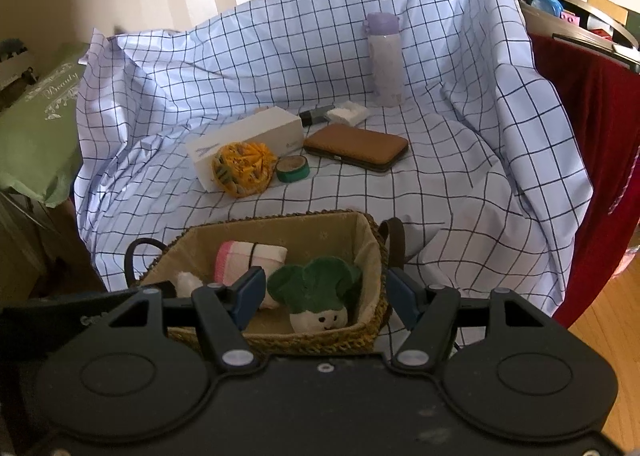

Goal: Organize soft objects
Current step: 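Lower the green plush into the basket with the right gripper and release, then withdraw both open grippers from the basket and move toward the table items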

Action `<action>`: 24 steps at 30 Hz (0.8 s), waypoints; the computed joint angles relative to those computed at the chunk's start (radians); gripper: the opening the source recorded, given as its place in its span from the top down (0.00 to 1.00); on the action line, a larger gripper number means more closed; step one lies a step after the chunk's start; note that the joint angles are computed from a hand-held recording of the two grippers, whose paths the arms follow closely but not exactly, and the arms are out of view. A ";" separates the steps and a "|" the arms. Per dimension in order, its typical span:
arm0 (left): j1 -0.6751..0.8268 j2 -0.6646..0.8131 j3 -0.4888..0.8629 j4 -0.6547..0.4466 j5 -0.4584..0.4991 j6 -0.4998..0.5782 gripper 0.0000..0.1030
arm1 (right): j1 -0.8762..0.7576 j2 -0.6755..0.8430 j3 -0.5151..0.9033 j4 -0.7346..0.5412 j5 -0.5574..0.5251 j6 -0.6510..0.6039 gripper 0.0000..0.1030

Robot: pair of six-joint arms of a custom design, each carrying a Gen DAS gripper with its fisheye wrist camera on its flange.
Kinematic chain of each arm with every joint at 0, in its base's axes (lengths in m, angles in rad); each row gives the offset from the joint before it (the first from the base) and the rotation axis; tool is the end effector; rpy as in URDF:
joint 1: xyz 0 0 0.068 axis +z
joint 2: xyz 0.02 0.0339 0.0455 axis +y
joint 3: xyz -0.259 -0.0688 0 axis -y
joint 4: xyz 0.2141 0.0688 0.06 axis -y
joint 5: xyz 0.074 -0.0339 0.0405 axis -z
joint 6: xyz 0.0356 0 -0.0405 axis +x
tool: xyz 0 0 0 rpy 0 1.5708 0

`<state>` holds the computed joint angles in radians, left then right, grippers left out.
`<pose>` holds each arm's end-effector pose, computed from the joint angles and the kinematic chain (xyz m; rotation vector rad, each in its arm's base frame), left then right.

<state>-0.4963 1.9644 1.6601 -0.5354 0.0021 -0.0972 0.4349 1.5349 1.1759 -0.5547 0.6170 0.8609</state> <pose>0.3647 -0.1976 0.2642 0.4825 2.3806 -0.2743 0.2764 0.1057 0.2717 0.7183 2.1588 -0.1094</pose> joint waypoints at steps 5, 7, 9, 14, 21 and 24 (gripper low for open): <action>-0.006 -0.016 -0.014 0.014 -0.019 0.009 0.16 | -0.007 0.004 0.001 -0.018 -0.005 0.007 0.35; -0.009 -0.023 -0.024 0.023 -0.027 0.016 0.15 | -0.012 0.005 0.000 -0.023 -0.009 0.010 0.35; -0.012 -0.024 -0.025 0.023 -0.031 0.021 0.15 | -0.013 0.008 -0.001 -0.027 -0.011 0.013 0.35; -0.018 -0.015 -0.014 0.005 -0.032 0.032 0.14 | -0.020 0.017 0.009 -0.041 -0.022 0.011 0.33; -0.010 0.006 0.022 -0.049 -0.010 0.047 0.10 | -0.031 0.025 0.017 -0.051 -0.048 0.004 0.28; -0.002 0.028 0.059 -0.092 0.010 0.054 0.10 | -0.050 0.033 0.025 -0.050 -0.080 -0.006 0.26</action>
